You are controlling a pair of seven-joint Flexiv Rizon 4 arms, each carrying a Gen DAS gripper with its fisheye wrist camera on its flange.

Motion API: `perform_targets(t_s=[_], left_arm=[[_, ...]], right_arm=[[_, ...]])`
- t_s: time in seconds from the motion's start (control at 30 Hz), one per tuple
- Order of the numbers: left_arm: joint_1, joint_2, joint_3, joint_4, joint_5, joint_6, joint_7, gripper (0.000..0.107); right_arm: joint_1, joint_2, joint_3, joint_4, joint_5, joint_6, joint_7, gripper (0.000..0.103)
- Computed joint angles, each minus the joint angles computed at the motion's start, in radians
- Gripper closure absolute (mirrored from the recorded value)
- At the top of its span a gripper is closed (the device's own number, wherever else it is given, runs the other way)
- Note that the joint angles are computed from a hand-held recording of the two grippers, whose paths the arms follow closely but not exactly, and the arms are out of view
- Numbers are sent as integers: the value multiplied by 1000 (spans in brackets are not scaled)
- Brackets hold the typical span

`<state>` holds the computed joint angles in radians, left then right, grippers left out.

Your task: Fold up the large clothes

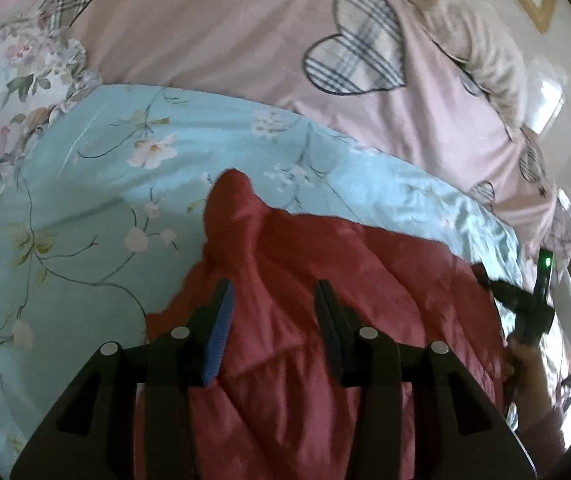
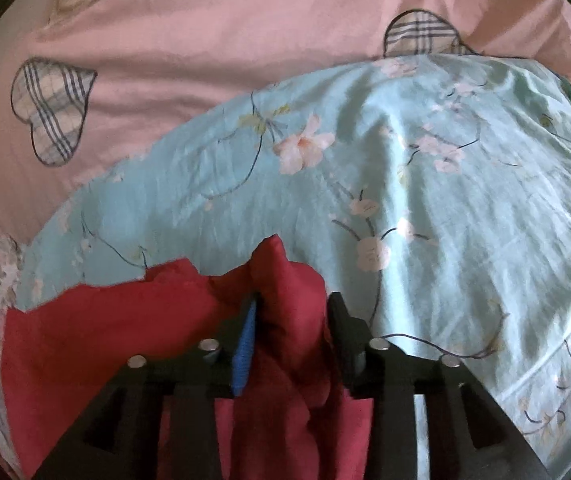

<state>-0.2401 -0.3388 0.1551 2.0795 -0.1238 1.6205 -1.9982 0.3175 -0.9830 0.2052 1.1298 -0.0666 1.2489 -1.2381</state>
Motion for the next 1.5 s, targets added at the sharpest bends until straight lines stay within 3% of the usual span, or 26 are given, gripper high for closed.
perform_targets(t_s=[0.1,0.23,0.47,0.53,0.67,0.73,0.87,0.93,1.07,1.17,1.4,1.5], left_arm=[[-22,17,4,18,11,2,-1,67],[-117,20,96,6,80,-37,-59,67],[-56,51,-17,79,72,8,-57,67],[-66,56,-24,88,73,11,-50,64],[-168,59,60,68,137,-14,-90,51],[-189,62,70,65,158,-23,-116,44],[-288,55,170,16,277,-98,-230,34],[-292,55,172,4,312,-131,-270,30],[-315,49,184,-35,414,-216,-361,28],[-304,54,159,-50,468,-258,-397,23],[-272,22,102,-127,581,-395,-476,20],[-240,4,63,-146,601,-425,-491,17]], right_arm=[[-17,43,9,63,17,66,-8,39],[-68,108,77,164,35,135,-64,39],[-104,252,164,434,32,279,-177,33],[-95,286,170,501,10,303,-195,32],[-73,342,177,622,-29,356,-204,30],[-24,368,130,673,-50,388,-183,27],[124,410,-43,752,-104,428,-115,23],[182,415,-123,772,-140,415,-68,21],[113,397,-52,778,-149,372,-48,21],[147,406,-103,825,-169,406,-25,21],[148,397,-115,840,-189,425,7,20],[201,399,-174,853,-196,442,25,18]])
